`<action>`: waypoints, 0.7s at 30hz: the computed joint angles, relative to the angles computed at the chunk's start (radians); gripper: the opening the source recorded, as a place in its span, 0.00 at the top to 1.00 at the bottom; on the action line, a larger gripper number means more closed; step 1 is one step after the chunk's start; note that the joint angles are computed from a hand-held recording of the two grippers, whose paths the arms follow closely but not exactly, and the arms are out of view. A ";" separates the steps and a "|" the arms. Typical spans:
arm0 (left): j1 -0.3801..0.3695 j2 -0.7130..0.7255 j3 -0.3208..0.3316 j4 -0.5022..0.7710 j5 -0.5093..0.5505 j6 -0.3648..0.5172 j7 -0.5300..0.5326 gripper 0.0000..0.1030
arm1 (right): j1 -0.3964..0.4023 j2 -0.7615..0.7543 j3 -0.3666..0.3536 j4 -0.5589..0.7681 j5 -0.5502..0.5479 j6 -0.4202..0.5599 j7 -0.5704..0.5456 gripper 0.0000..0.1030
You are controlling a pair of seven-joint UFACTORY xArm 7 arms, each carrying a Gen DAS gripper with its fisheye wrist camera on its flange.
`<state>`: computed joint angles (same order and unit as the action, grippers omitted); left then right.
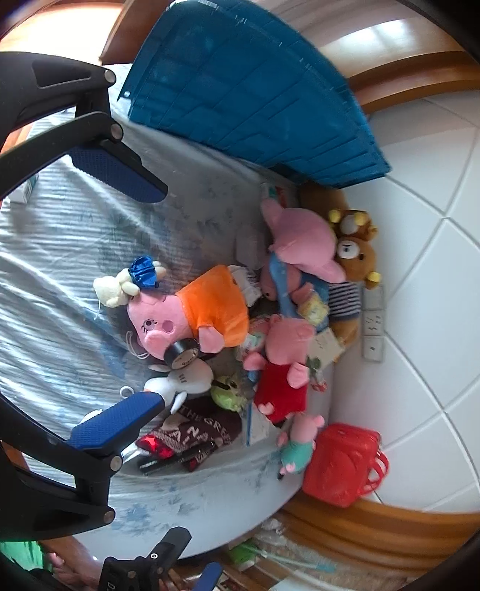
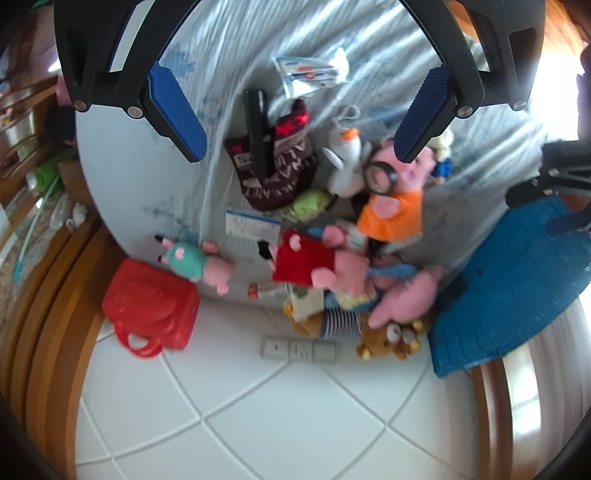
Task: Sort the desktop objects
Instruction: 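Grasp the maroon knit hat with the right tool while the left tool approaches the toy pile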
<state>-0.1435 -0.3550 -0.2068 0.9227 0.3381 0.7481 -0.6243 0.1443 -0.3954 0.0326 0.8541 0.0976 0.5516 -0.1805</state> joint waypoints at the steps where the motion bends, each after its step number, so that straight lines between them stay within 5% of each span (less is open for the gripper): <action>1: 0.004 0.023 -0.004 0.009 0.005 0.005 -0.007 0.00 | 0.004 0.028 -0.013 0.008 0.008 -0.002 -0.020 0.00; 9: -0.012 0.156 0.026 0.046 0.020 0.010 -0.020 0.00 | -0.023 0.227 -0.027 0.074 0.043 -0.027 -0.095 0.00; 21: -0.035 0.302 0.090 0.097 -0.021 -0.043 0.092 0.00 | -0.062 0.488 0.002 0.202 -0.118 -0.080 0.070 0.00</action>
